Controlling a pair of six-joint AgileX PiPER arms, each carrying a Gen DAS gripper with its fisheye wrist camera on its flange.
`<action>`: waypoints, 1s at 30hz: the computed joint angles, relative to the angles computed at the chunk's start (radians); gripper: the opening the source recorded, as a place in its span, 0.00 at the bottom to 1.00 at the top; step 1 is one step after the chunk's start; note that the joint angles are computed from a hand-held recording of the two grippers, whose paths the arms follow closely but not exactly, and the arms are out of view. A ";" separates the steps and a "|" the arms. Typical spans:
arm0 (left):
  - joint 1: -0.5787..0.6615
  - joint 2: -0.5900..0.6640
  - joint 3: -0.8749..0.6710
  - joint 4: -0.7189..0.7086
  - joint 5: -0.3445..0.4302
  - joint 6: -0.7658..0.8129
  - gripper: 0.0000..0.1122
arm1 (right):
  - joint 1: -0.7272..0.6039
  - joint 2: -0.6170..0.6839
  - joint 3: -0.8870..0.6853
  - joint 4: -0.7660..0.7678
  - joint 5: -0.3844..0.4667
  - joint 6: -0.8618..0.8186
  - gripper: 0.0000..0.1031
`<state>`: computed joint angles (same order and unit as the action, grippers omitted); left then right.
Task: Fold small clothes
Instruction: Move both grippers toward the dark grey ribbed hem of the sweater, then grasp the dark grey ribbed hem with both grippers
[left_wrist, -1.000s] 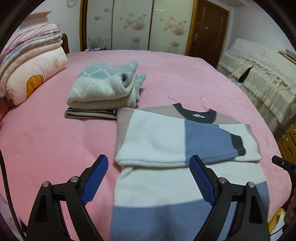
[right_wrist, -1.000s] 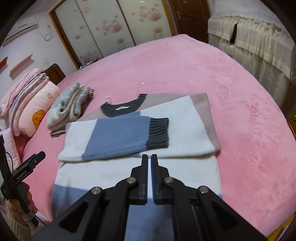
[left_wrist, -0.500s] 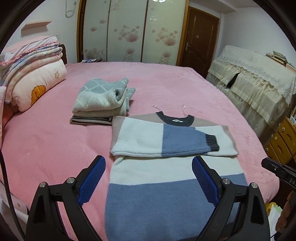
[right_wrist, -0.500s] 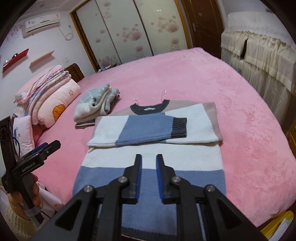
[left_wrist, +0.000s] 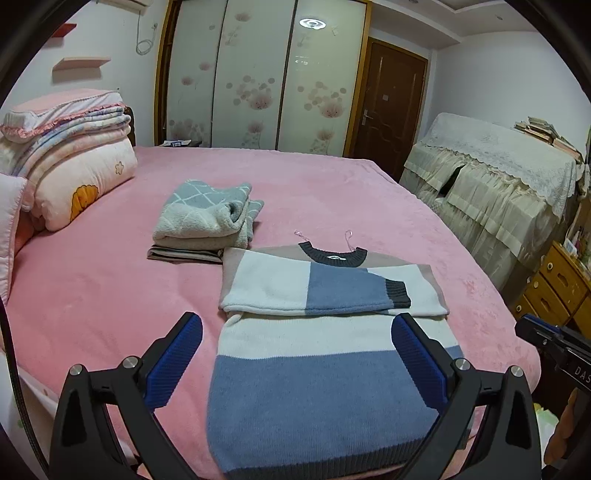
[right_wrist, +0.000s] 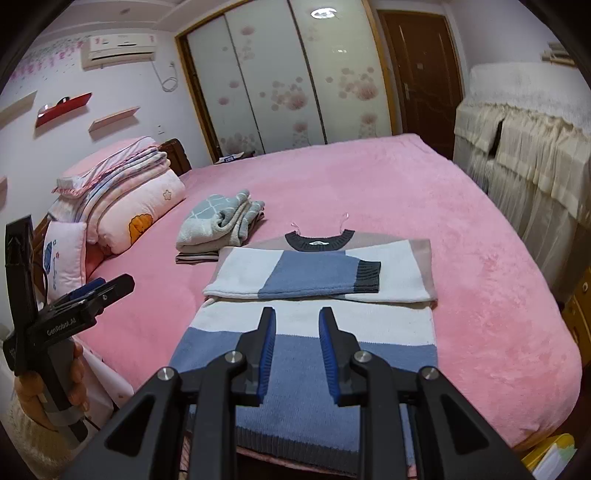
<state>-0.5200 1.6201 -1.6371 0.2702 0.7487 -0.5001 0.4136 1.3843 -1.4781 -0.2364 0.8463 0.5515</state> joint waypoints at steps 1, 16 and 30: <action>-0.005 -0.006 0.008 0.009 0.003 -0.004 0.91 | 0.026 -0.013 0.015 -0.043 0.001 0.026 0.23; 0.069 -0.108 0.363 -0.115 -0.110 0.096 0.91 | 0.096 -0.149 0.295 -0.123 -0.071 0.021 0.24; 0.360 0.067 0.669 -0.846 -0.269 0.748 0.89 | -0.402 -0.197 0.742 0.557 -0.254 -0.707 0.24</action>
<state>-0.1599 1.6874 -0.9680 -0.5757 0.4799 0.2475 0.0118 1.1868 -0.7356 0.3203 0.5919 -0.1550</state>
